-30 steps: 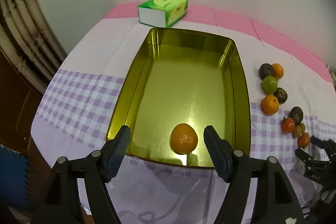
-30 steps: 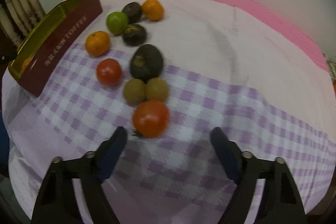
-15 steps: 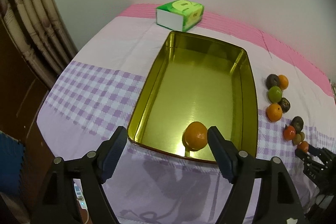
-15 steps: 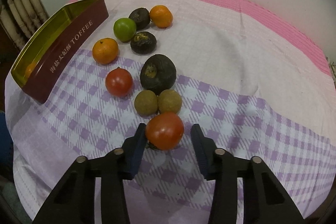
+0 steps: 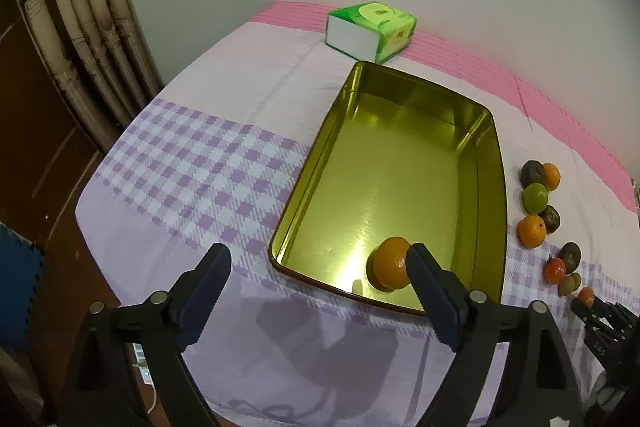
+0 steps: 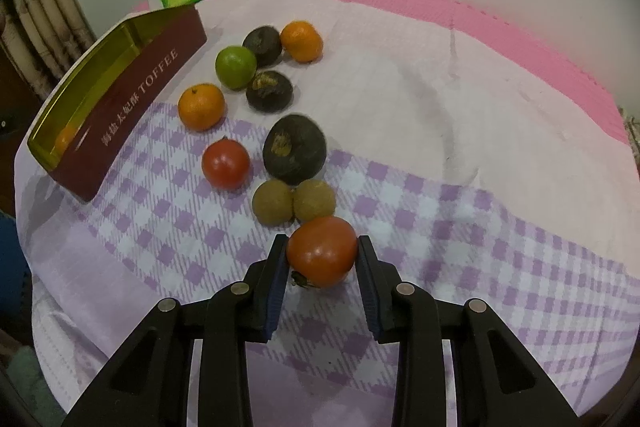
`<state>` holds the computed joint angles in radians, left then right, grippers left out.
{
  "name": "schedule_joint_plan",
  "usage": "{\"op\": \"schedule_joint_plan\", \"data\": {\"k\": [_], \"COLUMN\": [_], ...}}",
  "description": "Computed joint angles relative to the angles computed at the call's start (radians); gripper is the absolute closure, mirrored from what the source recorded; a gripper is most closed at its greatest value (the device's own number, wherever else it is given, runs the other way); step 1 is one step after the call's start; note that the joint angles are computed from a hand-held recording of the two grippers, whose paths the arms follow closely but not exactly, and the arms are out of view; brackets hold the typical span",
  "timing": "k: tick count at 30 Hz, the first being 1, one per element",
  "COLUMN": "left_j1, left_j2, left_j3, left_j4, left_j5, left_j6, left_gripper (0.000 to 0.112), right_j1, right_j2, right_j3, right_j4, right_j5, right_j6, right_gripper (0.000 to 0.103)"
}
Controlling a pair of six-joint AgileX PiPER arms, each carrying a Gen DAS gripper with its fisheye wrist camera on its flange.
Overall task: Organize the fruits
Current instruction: 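Carry the red tomato into the tin tray and open the right gripper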
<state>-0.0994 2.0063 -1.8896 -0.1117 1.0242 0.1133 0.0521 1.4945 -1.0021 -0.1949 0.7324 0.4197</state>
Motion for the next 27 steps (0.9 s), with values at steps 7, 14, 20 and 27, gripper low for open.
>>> {"op": "schedule_joint_plan", "data": {"k": [7, 14, 20, 27], "left_j1": [0.042, 0.1, 0.121, 0.127], "left_j2": [0.021, 0.049, 0.069, 0.088], "left_j3": [-0.05, -0.104, -0.128, -0.146], "left_j4": [-0.017, -0.004, 0.034, 0.03], "left_j5": [0.017, 0.037, 0.033, 0.044], "left_j6": [-0.037, -0.119, -0.179, -0.182], "left_gripper": [0.021, 0.02, 0.02, 0.02], "right_j1": [0.06, 0.189, 0.296, 0.33], "right_j2": [0.026, 0.217, 0.421, 0.632], "right_j3": [-0.169, -0.487, -0.763, -1.035], "right_j4": [0.026, 0.134, 0.14, 0.146], "right_j5": [0.063, 0.127, 0.21, 0.334], "right_j6": [-0.052, -0.16, -0.199, -0.238], "right_gripper": [0.069, 0.069, 0.069, 0.069]}}
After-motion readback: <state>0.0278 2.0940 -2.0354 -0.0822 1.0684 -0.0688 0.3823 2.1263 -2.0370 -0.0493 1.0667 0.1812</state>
